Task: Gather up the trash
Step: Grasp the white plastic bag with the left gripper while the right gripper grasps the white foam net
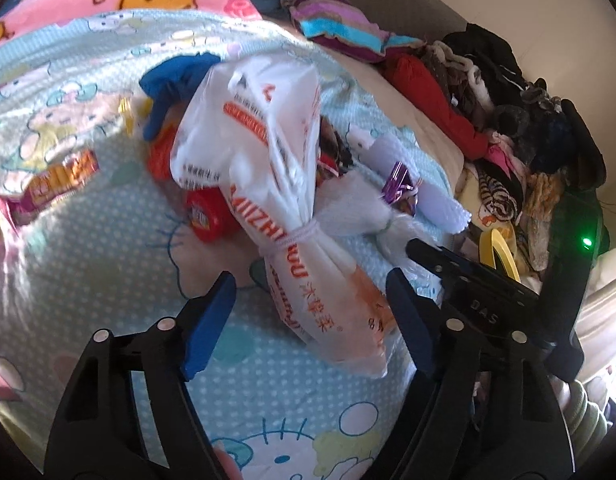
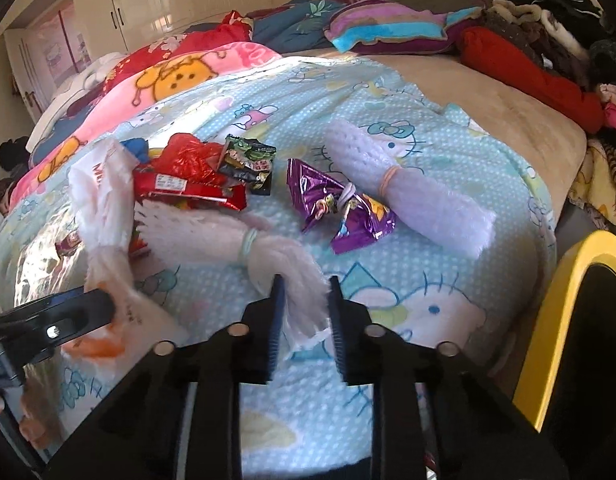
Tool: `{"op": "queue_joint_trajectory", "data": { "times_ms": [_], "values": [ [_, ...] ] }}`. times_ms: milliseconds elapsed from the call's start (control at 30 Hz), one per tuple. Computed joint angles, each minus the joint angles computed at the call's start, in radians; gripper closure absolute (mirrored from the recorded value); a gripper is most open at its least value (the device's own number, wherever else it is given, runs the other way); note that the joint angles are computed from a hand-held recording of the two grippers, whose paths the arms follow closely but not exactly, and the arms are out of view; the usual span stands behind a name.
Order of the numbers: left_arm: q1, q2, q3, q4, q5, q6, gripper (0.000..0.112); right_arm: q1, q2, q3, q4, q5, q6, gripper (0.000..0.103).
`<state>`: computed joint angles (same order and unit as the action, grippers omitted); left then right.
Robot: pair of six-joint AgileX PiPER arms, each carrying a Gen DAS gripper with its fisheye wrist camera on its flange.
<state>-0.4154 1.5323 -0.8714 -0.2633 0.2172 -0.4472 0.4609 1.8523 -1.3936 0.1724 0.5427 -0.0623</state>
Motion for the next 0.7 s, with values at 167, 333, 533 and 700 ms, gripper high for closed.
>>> {"op": "queue_joint_trajectory", "data": {
  "times_ms": [167, 333, 533, 700],
  "values": [
    [0.003, 0.003, 0.011, -0.13, -0.004, 0.135, 0.058, 0.01, -0.081, 0.105, -0.007, -0.083, 0.059, 0.088],
    [-0.005, -0.004, 0.011, -0.176, -0.001, 0.208, 0.075, 0.005, -0.151, 0.187, 0.024, -0.148, 0.083, 0.088],
    [-0.03, -0.048, 0.02, -0.128, 0.001, 0.209, 0.082, 0.005, -0.22, 0.252, 0.019, -0.195, 0.119, 0.088],
    [-0.073, -0.101, 0.006, 0.117, -0.016, 0.012, 0.082, 0.0, -0.275, 0.294, -0.006, -0.221, 0.161, 0.088]
  ]
}}
